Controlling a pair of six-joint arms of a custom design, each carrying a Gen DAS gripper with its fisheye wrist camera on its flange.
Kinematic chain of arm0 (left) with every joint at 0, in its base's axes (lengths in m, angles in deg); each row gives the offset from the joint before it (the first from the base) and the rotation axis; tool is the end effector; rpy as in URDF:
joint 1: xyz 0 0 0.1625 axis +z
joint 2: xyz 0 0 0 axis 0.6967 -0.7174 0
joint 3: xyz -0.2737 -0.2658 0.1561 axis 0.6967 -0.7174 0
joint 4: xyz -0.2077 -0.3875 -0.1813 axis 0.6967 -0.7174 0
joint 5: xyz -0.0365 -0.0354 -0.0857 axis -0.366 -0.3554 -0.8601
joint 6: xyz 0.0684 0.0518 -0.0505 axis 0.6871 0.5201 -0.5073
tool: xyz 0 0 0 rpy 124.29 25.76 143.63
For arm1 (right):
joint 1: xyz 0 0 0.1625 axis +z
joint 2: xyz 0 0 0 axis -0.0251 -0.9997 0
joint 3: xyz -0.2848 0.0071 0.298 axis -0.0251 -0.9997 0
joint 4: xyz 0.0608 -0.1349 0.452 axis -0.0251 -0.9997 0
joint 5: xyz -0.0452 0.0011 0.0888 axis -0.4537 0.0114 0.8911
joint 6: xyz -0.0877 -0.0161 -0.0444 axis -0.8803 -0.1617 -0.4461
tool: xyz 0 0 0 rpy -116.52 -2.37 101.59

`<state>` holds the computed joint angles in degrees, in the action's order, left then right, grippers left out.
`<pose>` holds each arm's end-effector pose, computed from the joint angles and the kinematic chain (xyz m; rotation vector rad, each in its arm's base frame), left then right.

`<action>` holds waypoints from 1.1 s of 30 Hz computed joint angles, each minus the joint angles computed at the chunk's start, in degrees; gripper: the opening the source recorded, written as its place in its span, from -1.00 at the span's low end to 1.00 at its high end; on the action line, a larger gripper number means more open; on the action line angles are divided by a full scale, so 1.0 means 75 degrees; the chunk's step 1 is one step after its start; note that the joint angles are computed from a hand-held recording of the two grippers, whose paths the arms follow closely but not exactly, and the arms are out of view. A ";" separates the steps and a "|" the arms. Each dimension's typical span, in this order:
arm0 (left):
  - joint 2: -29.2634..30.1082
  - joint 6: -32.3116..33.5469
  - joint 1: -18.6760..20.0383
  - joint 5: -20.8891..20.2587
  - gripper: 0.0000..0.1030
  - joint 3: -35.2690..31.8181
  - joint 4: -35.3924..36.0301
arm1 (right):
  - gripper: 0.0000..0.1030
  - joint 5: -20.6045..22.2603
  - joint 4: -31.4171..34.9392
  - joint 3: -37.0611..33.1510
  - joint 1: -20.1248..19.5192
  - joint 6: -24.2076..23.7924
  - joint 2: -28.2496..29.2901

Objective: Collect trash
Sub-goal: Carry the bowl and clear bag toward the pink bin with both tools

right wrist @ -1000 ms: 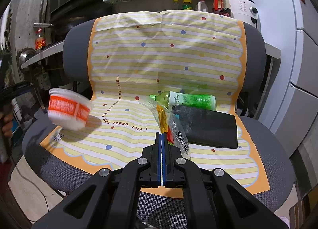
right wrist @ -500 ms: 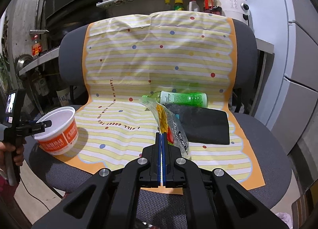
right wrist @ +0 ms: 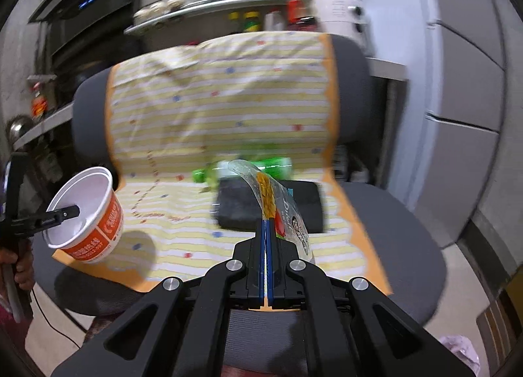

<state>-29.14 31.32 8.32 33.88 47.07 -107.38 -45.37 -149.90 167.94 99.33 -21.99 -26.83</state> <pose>-0.2849 -0.6947 0.1671 0.6638 2.3963 -0.8935 0.1531 -0.5464 0.3146 0.2210 -2.0464 1.3056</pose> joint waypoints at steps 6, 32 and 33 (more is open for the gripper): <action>0.0711 0.0462 -0.0723 -0.0538 -0.95 -0.0040 -0.0467 | -0.98 -0.0499 -0.0558 0.0759 -0.0330 0.0090 -0.0991; 0.2302 0.0732 -0.2300 -0.2960 -0.94 0.0361 -0.0677 | -0.98 -0.0384 0.0203 0.3980 -0.2862 0.2306 -0.5294; 0.2318 0.0711 -0.2292 -0.2978 -0.94 0.0348 -0.0608 | -0.98 -0.0138 0.0470 0.4049 -0.3098 0.2537 -0.5442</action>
<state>-11.76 36.65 -8.87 11.55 49.68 -111.94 -46.41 -146.37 198.31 76.10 -2.96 -67.64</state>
